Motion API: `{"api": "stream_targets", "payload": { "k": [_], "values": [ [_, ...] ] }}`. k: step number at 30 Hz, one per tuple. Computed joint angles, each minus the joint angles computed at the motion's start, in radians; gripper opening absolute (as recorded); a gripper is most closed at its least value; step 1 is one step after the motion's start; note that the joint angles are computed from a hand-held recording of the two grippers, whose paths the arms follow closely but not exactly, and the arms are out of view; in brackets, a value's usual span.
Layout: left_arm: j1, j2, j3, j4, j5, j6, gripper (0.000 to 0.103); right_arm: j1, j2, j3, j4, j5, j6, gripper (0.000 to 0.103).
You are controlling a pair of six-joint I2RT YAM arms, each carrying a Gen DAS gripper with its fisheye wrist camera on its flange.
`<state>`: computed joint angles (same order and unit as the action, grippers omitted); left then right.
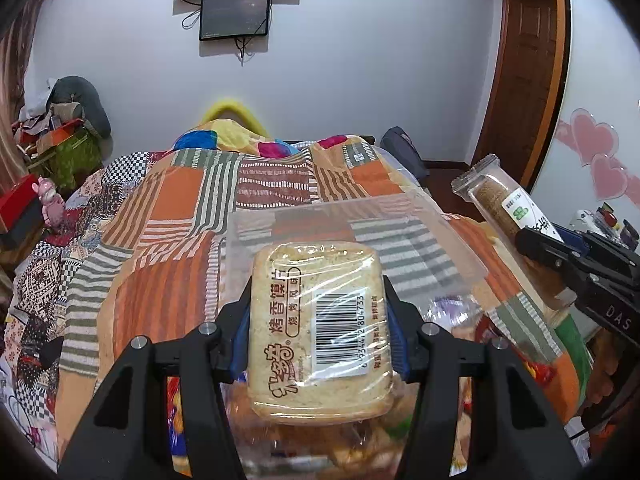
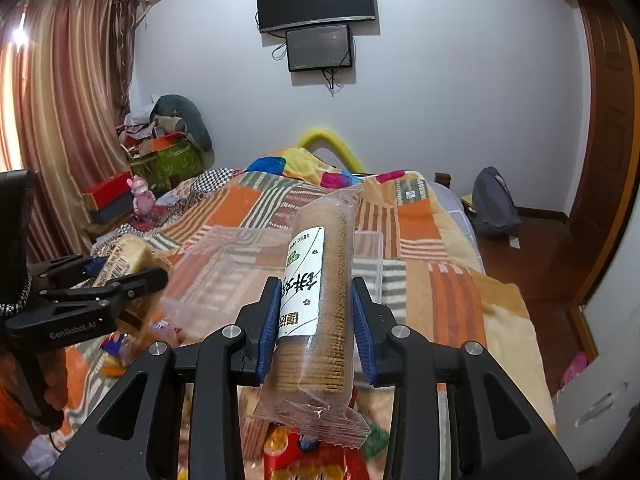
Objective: Organize snacks
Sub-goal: 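Lower the bread loaf into the box with the left tool while the right tool drops the tube in, then grasp the rice-cracker pack with the left tool while the right tool grasps the red chip bag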
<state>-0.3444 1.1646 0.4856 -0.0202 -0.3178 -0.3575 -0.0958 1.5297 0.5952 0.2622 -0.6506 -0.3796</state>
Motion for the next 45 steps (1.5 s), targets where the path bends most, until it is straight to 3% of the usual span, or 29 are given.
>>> {"api": "stream_targets", "payload": {
  "k": [9,18,24,33,40,45],
  "values": [
    [0.102,0.254,0.138,0.071,0.073,0.009,0.054,0.062,0.152,0.121,0.001,0.055,0.023,0.031],
    [0.157,0.46,0.27,0.069,0.145,0.025,0.054,0.119,0.288,0.247,-0.071,0.164,0.004,0.031],
    [0.165,0.538,0.338,0.03,0.153,0.026,0.055,0.121,0.32,0.285,-0.135,0.174,-0.027,0.031],
    [0.144,0.448,0.283,0.018,0.118,0.032,0.055,0.072,0.23,0.253,-0.159,0.12,-0.062,0.035],
    [0.073,0.206,0.16,-0.029,0.022,0.061,0.064,0.013,0.105,0.177,-0.187,0.05,-0.103,0.044],
    [0.067,-0.009,0.069,-0.116,0.016,0.041,0.07,-0.034,0.021,0.113,-0.201,-0.002,-0.128,0.053]
  ]
}}
